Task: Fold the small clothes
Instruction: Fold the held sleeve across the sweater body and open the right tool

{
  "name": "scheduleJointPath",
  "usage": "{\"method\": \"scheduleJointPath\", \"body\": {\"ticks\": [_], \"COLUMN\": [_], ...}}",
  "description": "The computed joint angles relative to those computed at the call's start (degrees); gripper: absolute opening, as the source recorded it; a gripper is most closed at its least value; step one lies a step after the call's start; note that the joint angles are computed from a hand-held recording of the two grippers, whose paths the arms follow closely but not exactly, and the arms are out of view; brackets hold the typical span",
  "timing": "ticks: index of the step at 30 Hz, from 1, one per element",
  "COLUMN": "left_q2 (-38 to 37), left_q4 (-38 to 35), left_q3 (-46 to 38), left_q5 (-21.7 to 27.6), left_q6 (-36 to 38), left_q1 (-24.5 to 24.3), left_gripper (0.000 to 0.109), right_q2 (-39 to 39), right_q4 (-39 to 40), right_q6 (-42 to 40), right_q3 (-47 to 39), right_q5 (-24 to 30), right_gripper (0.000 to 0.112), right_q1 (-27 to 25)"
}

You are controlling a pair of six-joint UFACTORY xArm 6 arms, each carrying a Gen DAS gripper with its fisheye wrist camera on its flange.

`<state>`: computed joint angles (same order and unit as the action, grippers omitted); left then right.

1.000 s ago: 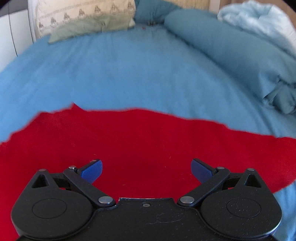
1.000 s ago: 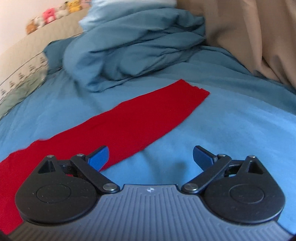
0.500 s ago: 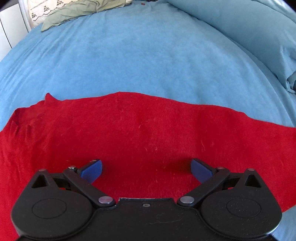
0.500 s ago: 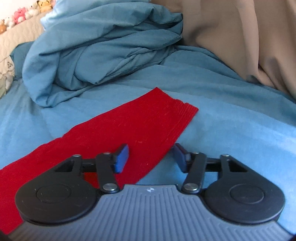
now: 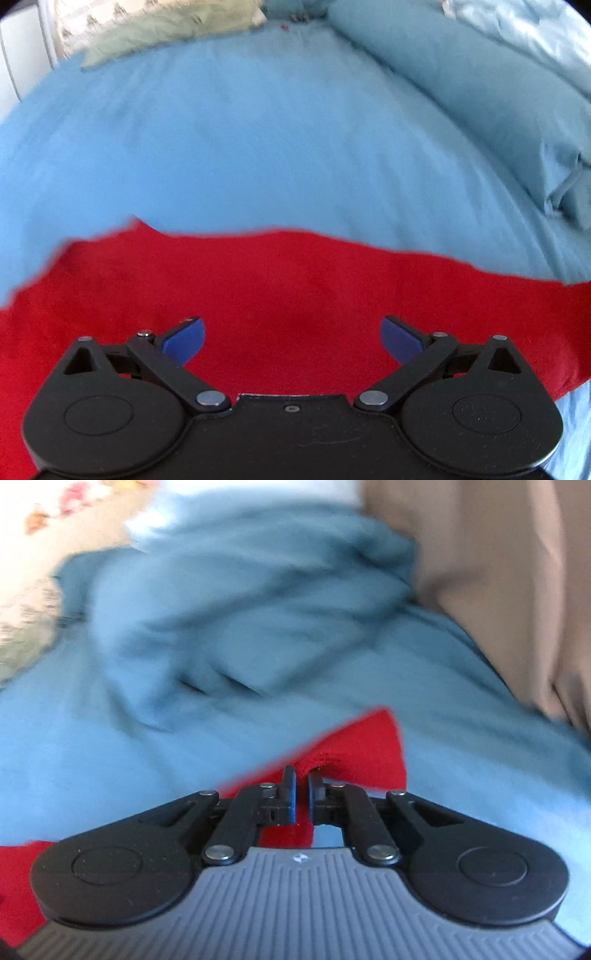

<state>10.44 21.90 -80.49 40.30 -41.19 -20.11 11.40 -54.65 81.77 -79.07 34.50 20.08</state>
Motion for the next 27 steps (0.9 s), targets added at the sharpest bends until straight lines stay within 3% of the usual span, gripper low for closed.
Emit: {"method": "scheduleJointPath", "body": {"ticks": [7, 10, 13, 16, 18, 21, 24, 26, 27], "left_q2": [-15.3, -21.9, -28.4, -33.5, -36.5, -38.9, -38.7, -38.0, -37.1], "left_q4": [3.5, 3.8, 4.8, 1.9, -2.0, -6.7, -9.6, -10.8, -11.3], "left_q3": [12.3, 19.4, 27.3, 33.9, 37.8, 41.6, 42.2, 41.3, 40.5], "left_q5": [-0.4, -1.1, -2.8, -4.2, -4.9, -6.9, -7.5, -7.0, -7.0], "left_q6": [3.5, 4.6, 3.1, 5.5, 7.7, 9.9, 11.3, 11.6, 11.5], "left_q1": [6.0, 9.9, 14.3, 18.5, 21.1, 22.8, 22.9, 22.2, 21.7], "left_gripper": [0.103, 0.103, 0.103, 0.103, 0.103, 0.103, 0.103, 0.103, 0.103], "right_q2": [5.0, 12.5, 22.4, 32.6, 36.6, 37.6, 35.0, 34.2, 32.5], "right_q4": [5.4, 10.3, 19.9, 30.2, 33.3, 29.2, 26.2, 26.7, 23.4], "right_q6": [-10.5, -19.5, -34.2, -49.2, -54.7, -53.9, -52.1, -53.5, -51.2], "right_q3": [-14.3, -22.3, -30.1, -38.7, -41.5, -40.0, -35.6, -35.2, -33.1], "right_q5": [-10.5, -16.9, -21.1, -16.0, -12.7, -11.4, -13.3, -13.2, -14.0], "right_gripper": [0.021, 0.021, 0.021, 0.021, 0.021, 0.023, 0.034, 0.066, 0.073], "right_q1": [9.4, 15.1, 21.1, 27.3, 29.8, 31.9, 31.8, 31.9, 31.8]}}
